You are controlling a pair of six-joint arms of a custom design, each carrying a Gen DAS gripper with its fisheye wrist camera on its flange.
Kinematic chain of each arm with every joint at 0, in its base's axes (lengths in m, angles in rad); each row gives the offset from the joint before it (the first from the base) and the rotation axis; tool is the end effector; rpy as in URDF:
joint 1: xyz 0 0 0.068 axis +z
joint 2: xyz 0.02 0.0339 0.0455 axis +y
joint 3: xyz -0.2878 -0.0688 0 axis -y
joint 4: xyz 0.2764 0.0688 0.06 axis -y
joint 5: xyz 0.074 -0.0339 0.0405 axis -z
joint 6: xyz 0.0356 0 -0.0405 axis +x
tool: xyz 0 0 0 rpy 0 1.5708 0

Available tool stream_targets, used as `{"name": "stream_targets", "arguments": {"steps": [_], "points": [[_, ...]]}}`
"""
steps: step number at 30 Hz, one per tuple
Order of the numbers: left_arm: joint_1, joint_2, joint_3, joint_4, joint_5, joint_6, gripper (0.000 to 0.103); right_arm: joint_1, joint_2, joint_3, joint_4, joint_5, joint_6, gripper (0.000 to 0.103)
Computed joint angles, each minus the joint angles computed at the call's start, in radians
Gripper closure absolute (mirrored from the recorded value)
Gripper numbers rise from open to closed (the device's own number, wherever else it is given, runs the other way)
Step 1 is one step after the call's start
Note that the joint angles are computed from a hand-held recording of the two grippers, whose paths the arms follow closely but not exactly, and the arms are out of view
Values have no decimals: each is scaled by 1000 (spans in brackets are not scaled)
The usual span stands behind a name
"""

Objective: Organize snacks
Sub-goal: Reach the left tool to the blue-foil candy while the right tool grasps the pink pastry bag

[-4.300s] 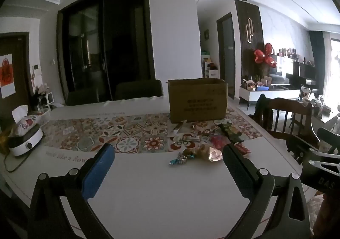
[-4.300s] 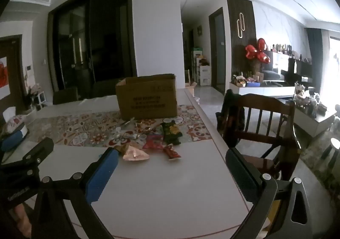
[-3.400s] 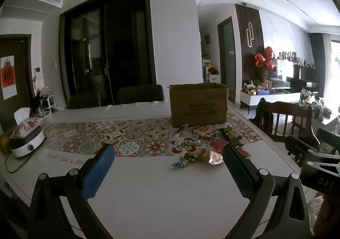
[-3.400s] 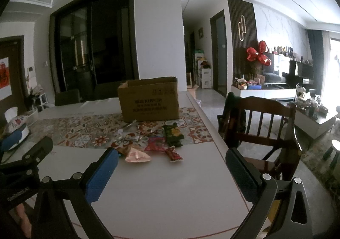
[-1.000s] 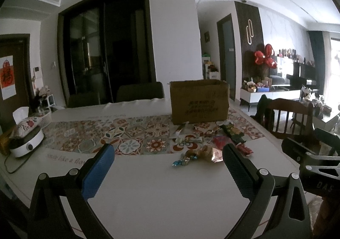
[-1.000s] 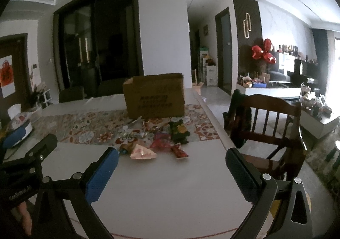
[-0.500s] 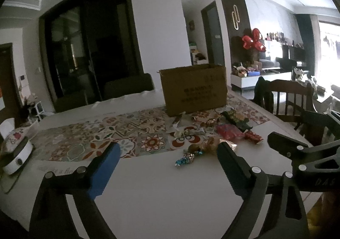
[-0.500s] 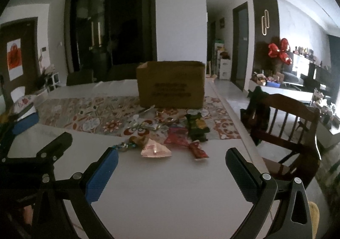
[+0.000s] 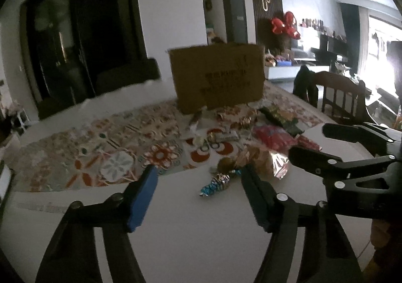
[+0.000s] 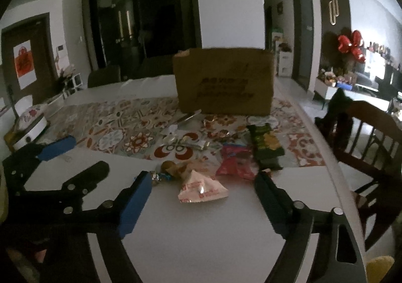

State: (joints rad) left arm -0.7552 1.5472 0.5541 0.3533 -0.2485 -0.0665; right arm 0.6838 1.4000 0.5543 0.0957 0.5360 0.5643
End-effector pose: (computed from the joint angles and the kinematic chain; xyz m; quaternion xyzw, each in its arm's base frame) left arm 0.2255 -0.2003 0.1377 0.2470 0.8534 -0.0764 0.4526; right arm 0.2253 0.1602 0.1587 0.0527 0.8890 0.0278 0.4541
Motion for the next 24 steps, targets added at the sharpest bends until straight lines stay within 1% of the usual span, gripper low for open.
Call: {"name": "stream_targets", "arguments": {"steps": [2, 4, 7, 8, 9, 14, 18, 22, 24], "points": [[24, 44, 28, -13, 55, 1, 39, -31, 34, 15, 9, -52, -7, 26], [41, 83, 58, -30, 106, 4, 42, -62, 73, 31, 25, -107, -18, 33], [64, 141, 101, -57, 169, 10, 44, -92, 123, 51, 41, -153, -29, 39], [69, 161, 114, -61, 185, 16, 46, -102, 138, 56, 44, -167, -32, 39], [68, 173, 123, -68, 190, 20, 50, -108, 150, 61, 46, -177, -33, 41], [76, 235, 177, -111, 223, 38, 58, -145, 194, 73, 66, -261, -51, 45], [87, 267, 210, -140, 244, 28, 61, -174, 228, 93, 70, -324, -67, 47], [101, 294, 244, -167, 272, 14, 64, -187, 245, 106, 75, -343, -79, 47], [109, 306, 256, -173, 295, -4, 66, -198, 254, 111, 73, -357, -82, 49]]}}
